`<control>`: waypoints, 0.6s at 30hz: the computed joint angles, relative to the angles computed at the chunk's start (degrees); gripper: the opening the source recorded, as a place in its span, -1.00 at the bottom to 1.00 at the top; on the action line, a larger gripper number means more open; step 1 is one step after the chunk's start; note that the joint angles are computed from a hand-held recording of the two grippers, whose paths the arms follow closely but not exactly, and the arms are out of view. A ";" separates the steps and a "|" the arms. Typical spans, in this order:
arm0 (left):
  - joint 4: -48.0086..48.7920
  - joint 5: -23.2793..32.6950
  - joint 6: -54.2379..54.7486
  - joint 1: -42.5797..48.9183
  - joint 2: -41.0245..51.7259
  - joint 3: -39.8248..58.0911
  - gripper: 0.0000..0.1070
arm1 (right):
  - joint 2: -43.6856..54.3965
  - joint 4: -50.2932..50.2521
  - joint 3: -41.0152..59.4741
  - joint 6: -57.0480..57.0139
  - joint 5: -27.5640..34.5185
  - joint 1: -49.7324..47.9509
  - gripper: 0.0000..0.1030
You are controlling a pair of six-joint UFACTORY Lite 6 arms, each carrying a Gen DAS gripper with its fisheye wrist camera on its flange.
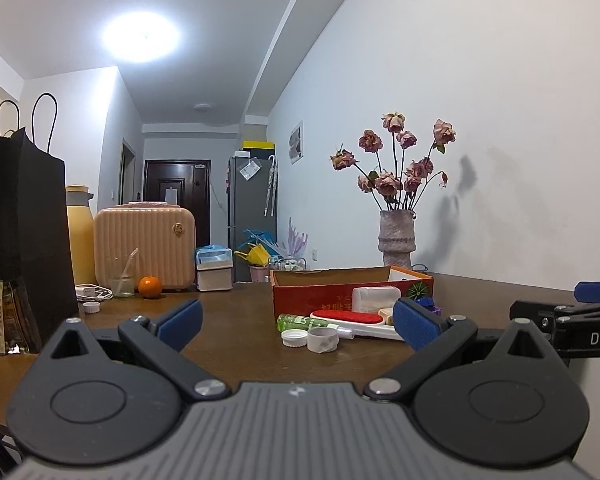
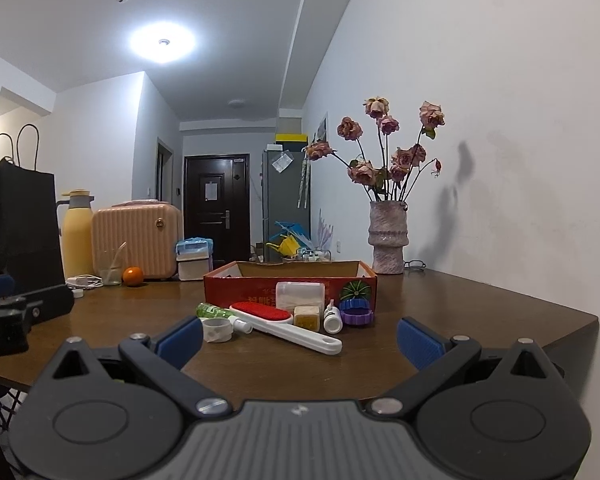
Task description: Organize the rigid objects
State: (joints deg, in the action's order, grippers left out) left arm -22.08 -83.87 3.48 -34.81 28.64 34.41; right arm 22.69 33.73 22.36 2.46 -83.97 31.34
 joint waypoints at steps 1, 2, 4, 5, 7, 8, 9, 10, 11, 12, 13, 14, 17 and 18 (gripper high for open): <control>-0.03 -0.07 0.01 0.04 0.19 0.10 0.93 | 0.17 0.07 0.16 -0.20 0.01 0.17 1.00; -0.33 -0.27 0.07 -0.15 0.41 0.11 0.93 | 0.29 0.14 0.28 -0.35 0.03 0.35 1.00; -0.17 -0.15 0.03 -0.03 0.35 0.09 0.93 | 0.42 0.18 0.42 -0.57 0.05 0.58 1.00; -0.24 -0.15 -0.04 -0.05 0.33 0.01 0.93 | 0.28 0.36 0.36 -0.68 0.06 0.77 1.00; -0.14 0.45 -0.19 -0.01 0.15 -0.07 0.93 | 0.17 0.65 0.35 -0.86 0.04 0.90 1.00; -0.13 0.77 -0.24 0.02 0.07 -0.06 0.93 | 0.16 0.65 0.38 -0.81 0.10 0.84 1.00; -0.13 1.05 -0.27 0.05 -0.03 -0.03 0.93 | 0.09 0.26 0.33 -0.71 0.13 0.46 1.00; -0.16 1.22 -0.33 0.04 -0.10 -0.06 0.93 | 0.11 0.13 0.25 -0.51 0.08 0.29 1.00; -0.13 1.38 -0.29 0.09 -0.28 -0.12 0.93 | 0.08 0.00 0.10 -0.30 0.10 0.14 1.00; -0.16 1.36 -0.28 0.12 -0.36 -0.20 0.93 | 0.09 0.05 0.15 -0.15 0.35 0.16 1.00; -0.18 1.20 -0.38 0.17 -0.40 -0.35 0.93 | 0.09 0.10 0.18 -0.02 0.52 0.20 1.00; -0.05 1.20 -0.52 0.34 -0.46 -0.44 0.93 | 0.12 0.14 0.29 -0.05 0.70 0.22 1.00; -0.16 2.14 -0.74 0.47 -0.84 -0.36 0.93 | 0.05 0.79 0.55 -0.95 0.85 0.86 1.00; -0.22 2.10 -0.79 0.47 -0.82 -0.39 0.93 | -0.01 0.86 0.52 -1.16 0.74 1.01 1.00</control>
